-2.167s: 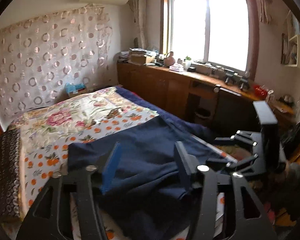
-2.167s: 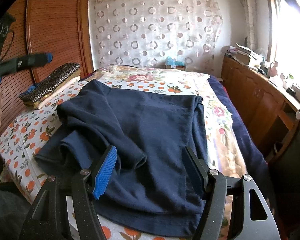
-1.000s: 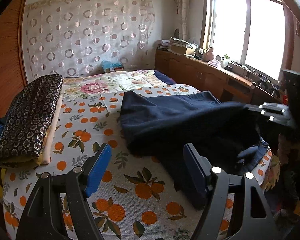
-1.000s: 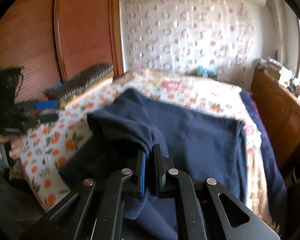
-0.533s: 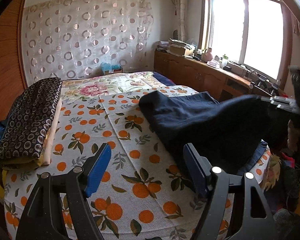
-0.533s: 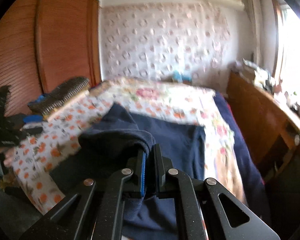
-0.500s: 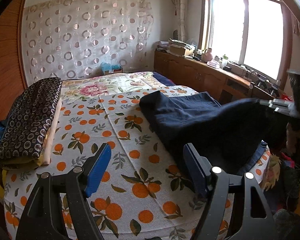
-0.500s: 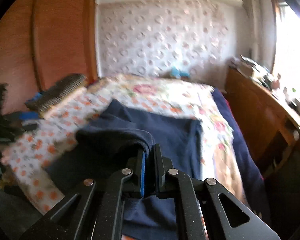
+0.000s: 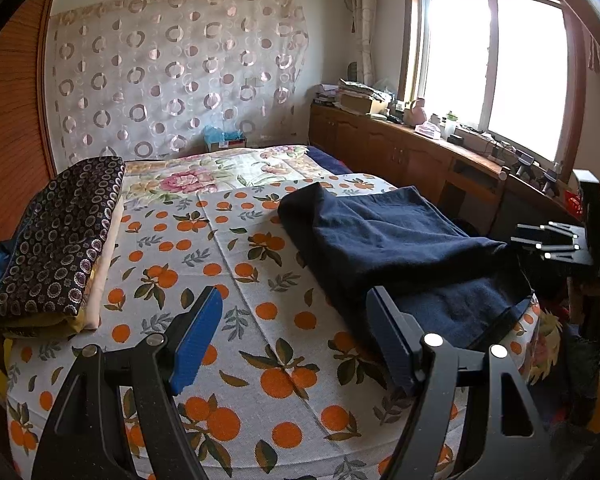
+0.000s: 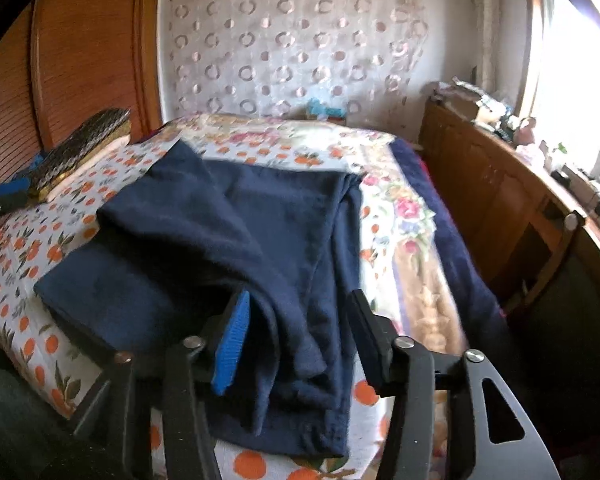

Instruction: Fold small clothes

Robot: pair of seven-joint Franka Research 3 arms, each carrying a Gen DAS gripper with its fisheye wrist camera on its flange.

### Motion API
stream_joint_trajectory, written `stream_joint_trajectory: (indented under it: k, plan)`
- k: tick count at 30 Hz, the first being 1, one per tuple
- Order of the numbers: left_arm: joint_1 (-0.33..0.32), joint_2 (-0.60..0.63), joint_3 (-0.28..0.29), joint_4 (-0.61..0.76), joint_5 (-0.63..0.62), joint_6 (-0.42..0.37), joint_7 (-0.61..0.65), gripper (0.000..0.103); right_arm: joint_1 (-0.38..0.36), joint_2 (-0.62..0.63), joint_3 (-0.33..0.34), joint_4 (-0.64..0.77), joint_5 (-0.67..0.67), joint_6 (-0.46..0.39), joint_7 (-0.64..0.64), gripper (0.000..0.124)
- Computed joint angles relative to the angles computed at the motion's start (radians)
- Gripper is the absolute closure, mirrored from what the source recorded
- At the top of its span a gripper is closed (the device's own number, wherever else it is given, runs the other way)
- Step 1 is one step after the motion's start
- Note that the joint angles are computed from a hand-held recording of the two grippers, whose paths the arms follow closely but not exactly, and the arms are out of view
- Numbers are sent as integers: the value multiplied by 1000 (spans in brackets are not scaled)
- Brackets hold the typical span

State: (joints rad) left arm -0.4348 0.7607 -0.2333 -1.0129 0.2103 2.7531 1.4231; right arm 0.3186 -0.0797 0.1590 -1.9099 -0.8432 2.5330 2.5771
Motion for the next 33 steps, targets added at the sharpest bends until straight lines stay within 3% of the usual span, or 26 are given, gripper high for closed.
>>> stream_joint_trajectory:
  k: [8,16,24,33]
  plan:
    - [-6,1,3,5,4,2,-7,28,18,83,-19,87,6,80,-41,68]
    - [-5,-4,9,-6,5,-1,-23,27,77,318,-40,339,311,103,-414,68]
    - [9,-25,5,-50,7,15,-35,27,95,522,-10,623,581,-41,-784,68]
    - [11,-19,-8,-48,2,5,-20,27,199,698,-128,928,624,-251,-896,70]
